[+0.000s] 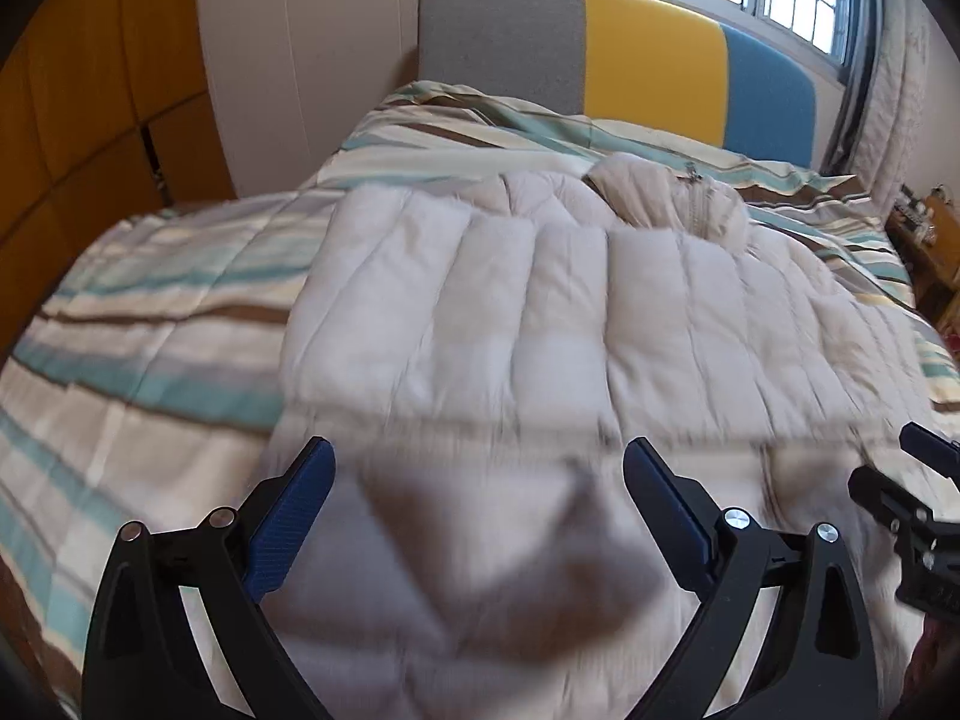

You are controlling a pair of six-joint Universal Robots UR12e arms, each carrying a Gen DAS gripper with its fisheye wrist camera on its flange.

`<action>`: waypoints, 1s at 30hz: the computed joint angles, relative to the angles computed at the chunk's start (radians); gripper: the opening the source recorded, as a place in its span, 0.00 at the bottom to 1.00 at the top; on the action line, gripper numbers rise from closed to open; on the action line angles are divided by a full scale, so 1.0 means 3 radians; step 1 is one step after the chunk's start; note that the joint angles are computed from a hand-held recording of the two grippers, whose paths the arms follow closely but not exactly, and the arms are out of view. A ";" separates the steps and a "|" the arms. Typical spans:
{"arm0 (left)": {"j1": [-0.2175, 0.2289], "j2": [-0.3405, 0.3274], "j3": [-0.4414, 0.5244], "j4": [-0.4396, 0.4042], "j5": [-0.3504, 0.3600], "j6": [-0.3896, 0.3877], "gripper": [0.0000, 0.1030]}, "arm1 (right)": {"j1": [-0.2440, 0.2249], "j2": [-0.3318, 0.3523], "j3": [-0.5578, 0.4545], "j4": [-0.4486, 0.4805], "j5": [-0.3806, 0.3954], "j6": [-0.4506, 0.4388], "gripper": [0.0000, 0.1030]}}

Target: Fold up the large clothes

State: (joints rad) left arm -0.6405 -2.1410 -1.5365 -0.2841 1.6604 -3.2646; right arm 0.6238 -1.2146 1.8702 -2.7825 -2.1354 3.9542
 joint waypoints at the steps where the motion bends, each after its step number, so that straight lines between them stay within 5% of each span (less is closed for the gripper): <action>1: -0.0003 0.0036 -0.0073 0.0041 0.0032 0.0006 0.93 | 0.0028 -0.0029 0.0019 0.0064 -0.0007 0.0061 0.85; 11: 0.0012 0.0373 -0.0829 0.0475 0.0319 -0.0051 0.93 | 0.0444 -0.0316 0.0365 0.0361 -0.0246 0.0688 0.85; 21: 0.0030 0.0565 -0.1234 0.0884 0.0495 -0.0003 0.93 | 0.0710 -0.0606 0.0630 0.0823 -0.0405 0.1381 0.84; 30: 0.0141 0.0743 -0.1555 0.1014 0.0271 -0.0008 0.86 | 0.0895 -0.0851 0.0902 0.1022 -0.0209 0.2000 0.80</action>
